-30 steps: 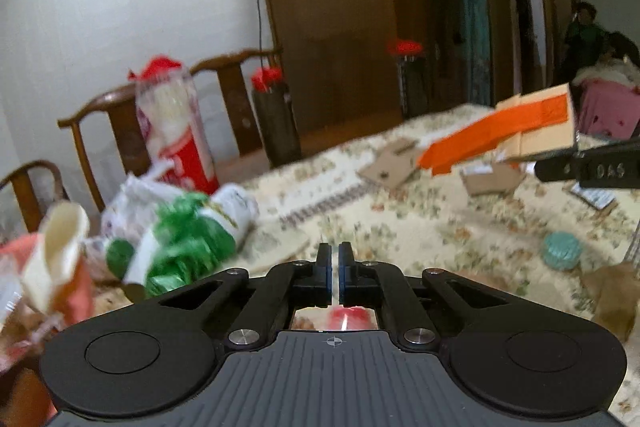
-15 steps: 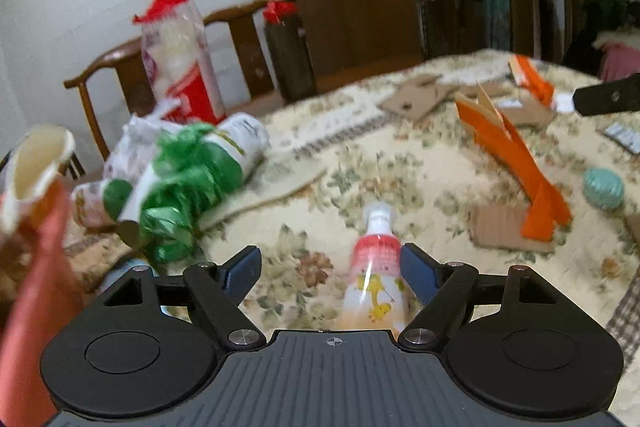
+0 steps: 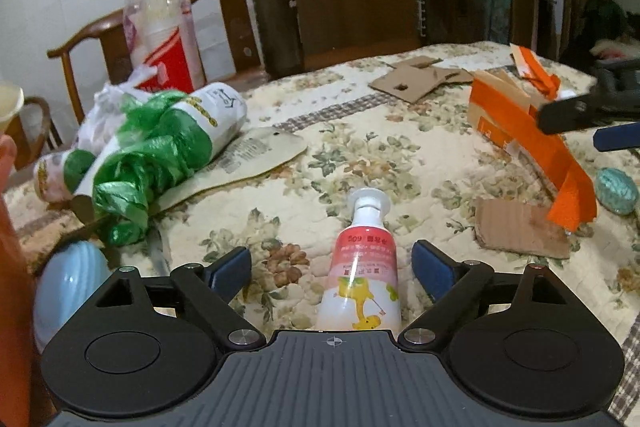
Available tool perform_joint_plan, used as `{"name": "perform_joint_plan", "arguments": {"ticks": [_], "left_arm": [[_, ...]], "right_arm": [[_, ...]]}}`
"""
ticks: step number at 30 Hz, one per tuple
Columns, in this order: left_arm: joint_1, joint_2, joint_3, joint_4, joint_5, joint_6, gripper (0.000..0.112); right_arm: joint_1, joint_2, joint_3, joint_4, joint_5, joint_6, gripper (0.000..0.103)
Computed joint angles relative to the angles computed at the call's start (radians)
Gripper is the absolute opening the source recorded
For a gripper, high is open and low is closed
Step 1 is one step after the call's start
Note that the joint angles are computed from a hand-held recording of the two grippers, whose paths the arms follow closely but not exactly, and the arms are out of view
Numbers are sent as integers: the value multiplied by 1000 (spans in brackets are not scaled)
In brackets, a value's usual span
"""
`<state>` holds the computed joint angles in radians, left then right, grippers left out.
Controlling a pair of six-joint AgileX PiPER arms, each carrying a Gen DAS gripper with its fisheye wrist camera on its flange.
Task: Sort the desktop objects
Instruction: 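Grasp the pink pump bottle with the left gripper while the right lifts the cardboard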
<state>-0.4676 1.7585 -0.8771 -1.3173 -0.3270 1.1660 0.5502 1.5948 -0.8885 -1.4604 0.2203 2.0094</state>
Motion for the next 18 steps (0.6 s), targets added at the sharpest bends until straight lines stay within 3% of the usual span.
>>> {"name": "perform_joint_plan", "arguments": {"ticks": [3, 4, 5, 6, 8, 9, 10, 12, 13, 14, 16, 18], "left_arm": [[27, -4, 5, 122, 50, -107, 74], [26, -7, 10, 178, 55, -153, 62], [13, -7, 15, 200, 43, -159, 42], [-3, -11, 16, 206, 41, -138, 33], [-64, 3, 15, 129, -46, -34, 30], [-70, 2, 15, 121, -53, -18, 30], [-59, -2, 18, 146, -33, -43, 30], [-21, -14, 25, 222, 19, -131, 29], [-10, -20, 31, 259, 31, -166, 29], [-3, -23, 34, 277, 36, -184, 29], [0, -32, 41, 288, 38, -205, 29], [-2, -51, 54, 319, 30, -244, 29]], "right_arm": [[15, 67, -77, 90, 61, -84, 94], [14, 86, -99, 128, 65, -124, 94], [13, 107, -123, 165, 72, -158, 94], [14, 130, -149, 212, 83, -201, 94], [15, 179, -197, 289, 90, -281, 94], [16, 193, -206, 278, 90, -273, 92], [24, 214, -214, 231, 96, -234, 86], [58, 247, -231, 155, 162, -197, 61], [79, 264, -243, 138, 205, -219, 26], [93, 272, -251, 143, 238, -253, 16], [79, 258, -238, 145, 216, -266, 4], [50, 226, -203, 136, 153, -227, 4]]}}
